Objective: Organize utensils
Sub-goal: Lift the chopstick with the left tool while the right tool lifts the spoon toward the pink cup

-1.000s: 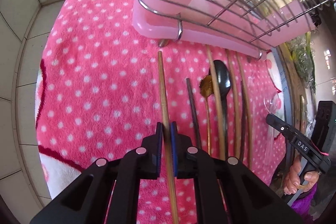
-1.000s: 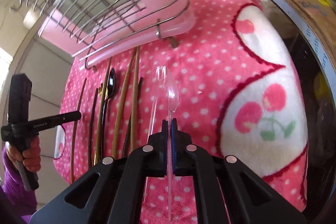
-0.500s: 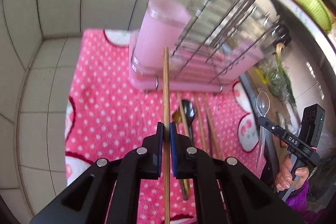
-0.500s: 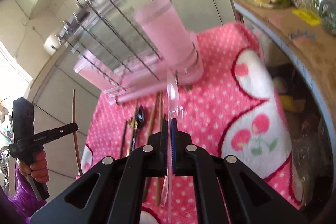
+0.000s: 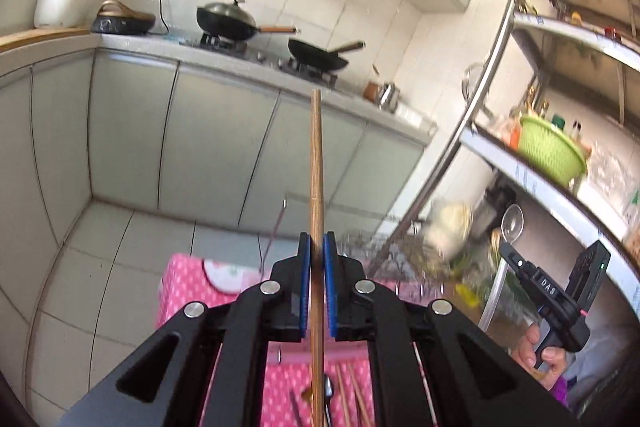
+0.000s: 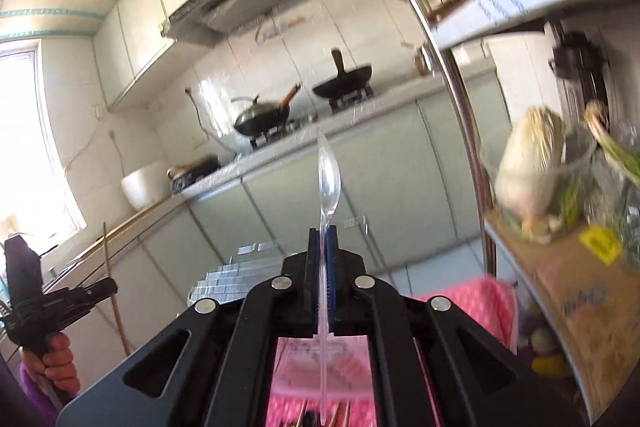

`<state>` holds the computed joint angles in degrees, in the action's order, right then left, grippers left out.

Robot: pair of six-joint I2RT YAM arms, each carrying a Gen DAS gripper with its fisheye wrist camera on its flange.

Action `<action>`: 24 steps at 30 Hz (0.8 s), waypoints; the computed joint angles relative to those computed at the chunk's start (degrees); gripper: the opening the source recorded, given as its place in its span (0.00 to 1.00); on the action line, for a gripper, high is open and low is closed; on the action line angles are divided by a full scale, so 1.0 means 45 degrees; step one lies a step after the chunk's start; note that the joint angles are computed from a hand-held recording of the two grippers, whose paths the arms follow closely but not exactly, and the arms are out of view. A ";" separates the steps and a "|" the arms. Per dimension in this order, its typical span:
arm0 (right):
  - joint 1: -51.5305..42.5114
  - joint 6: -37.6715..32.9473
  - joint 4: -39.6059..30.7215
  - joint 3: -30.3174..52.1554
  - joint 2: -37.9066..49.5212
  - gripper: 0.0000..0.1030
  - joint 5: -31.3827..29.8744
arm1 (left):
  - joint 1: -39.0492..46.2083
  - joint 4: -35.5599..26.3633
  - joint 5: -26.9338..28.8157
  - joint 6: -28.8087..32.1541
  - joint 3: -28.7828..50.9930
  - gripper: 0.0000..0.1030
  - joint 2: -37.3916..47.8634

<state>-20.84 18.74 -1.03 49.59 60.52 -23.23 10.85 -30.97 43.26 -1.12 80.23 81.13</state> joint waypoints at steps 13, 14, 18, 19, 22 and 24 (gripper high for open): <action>0.0621 -0.0466 0.3395 0.1129 0.4146 0.03 0.1296 | -0.1854 0.4852 -0.3389 -0.2536 0.1208 0.06 0.2535; 0.0677 -0.0487 0.3501 0.1086 0.4293 0.03 0.1337 | -0.2028 0.5276 -0.3633 -0.2503 0.1058 0.06 0.2656; 0.0729 -0.0644 0.3877 0.0401 0.4386 0.03 0.1312 | -0.2591 0.6702 -0.4327 -0.2132 0.0219 0.06 0.2964; 0.0704 -0.0612 0.3831 0.0207 0.4347 0.03 0.1221 | -0.2715 0.6962 -0.4503 -0.1943 -0.0110 0.06 0.2963; 0.0600 -0.0596 0.3500 -0.0197 0.4187 0.03 0.1036 | -0.2826 0.6886 -0.4370 -0.1419 -0.0717 0.06 0.3015; 0.0577 -0.0635 0.3070 -0.0409 0.3981 0.03 0.0988 | -0.2818 0.6667 -0.4222 -0.1271 -0.1063 0.06 0.2985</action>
<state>-18.25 15.88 12.79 47.75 78.43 -18.78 -1.83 -0.97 24.26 -6.84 75.45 94.56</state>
